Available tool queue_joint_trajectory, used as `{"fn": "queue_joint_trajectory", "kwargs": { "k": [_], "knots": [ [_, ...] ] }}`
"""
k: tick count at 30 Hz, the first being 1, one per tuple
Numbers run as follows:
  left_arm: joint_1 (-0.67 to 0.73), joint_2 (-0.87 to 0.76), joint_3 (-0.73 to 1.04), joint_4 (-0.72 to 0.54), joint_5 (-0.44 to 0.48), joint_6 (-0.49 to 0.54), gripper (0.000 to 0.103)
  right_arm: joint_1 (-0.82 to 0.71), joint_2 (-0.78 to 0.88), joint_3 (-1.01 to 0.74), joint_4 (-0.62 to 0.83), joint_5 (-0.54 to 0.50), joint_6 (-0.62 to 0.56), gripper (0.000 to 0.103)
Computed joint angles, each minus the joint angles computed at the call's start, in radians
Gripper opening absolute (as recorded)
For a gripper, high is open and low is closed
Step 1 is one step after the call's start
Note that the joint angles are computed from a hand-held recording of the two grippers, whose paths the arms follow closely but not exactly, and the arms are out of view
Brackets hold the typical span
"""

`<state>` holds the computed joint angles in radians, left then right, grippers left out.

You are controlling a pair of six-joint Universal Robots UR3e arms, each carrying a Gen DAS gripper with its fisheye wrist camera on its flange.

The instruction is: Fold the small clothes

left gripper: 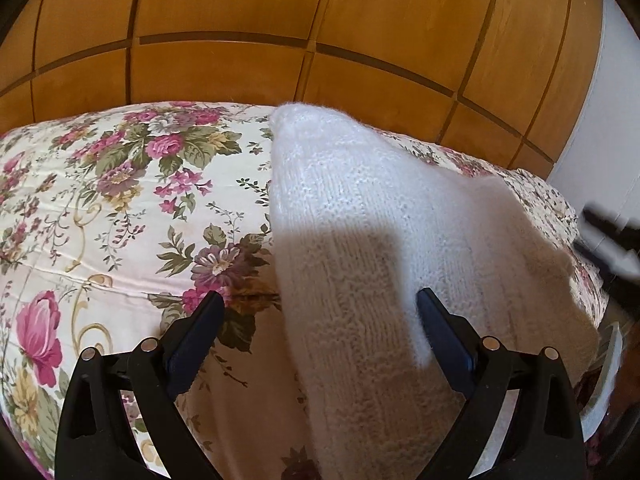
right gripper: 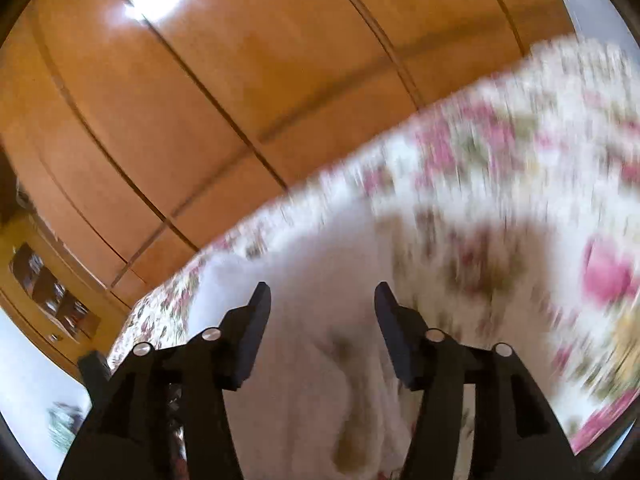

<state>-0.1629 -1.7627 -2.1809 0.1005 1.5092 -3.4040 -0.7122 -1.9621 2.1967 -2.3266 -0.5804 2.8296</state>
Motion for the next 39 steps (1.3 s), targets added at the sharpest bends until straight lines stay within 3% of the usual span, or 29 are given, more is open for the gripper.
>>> {"fn": "queue_joint_trajectory", "kwargs": {
  "k": [2, 5, 9, 11, 13, 14, 16, 18, 22, 25, 27, 30, 39],
  "knots": [
    [-0.002, -0.001, -0.004, 0.009, 0.004, -0.004, 0.096, 0.081, 0.040, -0.069, -0.070, -0.066, 0.029, 0.053],
    [-0.003, 0.001, 0.000, -0.001, 0.006, -0.012, 0.097, 0.261, 0.140, -0.156, -0.181, -0.250, 0.054, 0.038],
    [0.012, 0.021, -0.002, -0.031, -0.016, -0.025, 0.098, 0.462, 0.344, -0.262, -0.258, -0.481, 0.116, 0.034],
    [0.053, 0.065, -0.023, -0.058, -0.082, -0.032, 0.098, 0.492, 0.449, -0.261, -0.342, -0.573, 0.133, 0.033],
    [0.103, 0.121, -0.049, -0.074, -0.160, -0.042, 0.097, 0.438, 0.509, -0.166, -0.515, -0.498, 0.155, 0.034],
    [0.104, 0.139, -0.048, -0.080, -0.156, -0.050, 0.095, 0.415, 0.511, -0.129, -0.571, -0.469, 0.155, 0.034],
    [0.104, 0.177, -0.023, -0.112, -0.146, -0.047, 0.075, 0.406, 0.508, -0.085, -0.642, -0.459, 0.157, 0.034],
    [0.096, 0.183, 0.028, -0.148, -0.157, -0.039, 0.069, 0.414, 0.506, -0.068, -0.679, -0.474, 0.160, 0.035],
    [0.020, 0.096, 0.232, -0.269, -0.143, 0.016, 0.069, 0.407, 0.499, -0.040, -0.723, -0.463, 0.171, 0.036],
    [-0.082, -0.045, 0.444, -0.381, -0.023, 0.098, 0.069, 0.409, 0.482, -0.042, -0.701, -0.468, 0.170, 0.036],
    [-0.100, -0.140, 0.544, -0.438, 0.017, 0.097, 0.069, 0.413, 0.484, -0.048, -0.694, -0.475, 0.170, 0.036],
    [-0.108, -0.240, 0.587, -0.407, 0.089, 0.110, 0.069, 0.418, 0.487, -0.058, -0.684, -0.481, 0.173, 0.036],
    [-0.066, -0.286, 0.548, -0.298, 0.030, 0.166, 0.069, 0.480, 0.524, -0.074, -0.744, -0.577, 0.184, 0.038]
  ]
}}
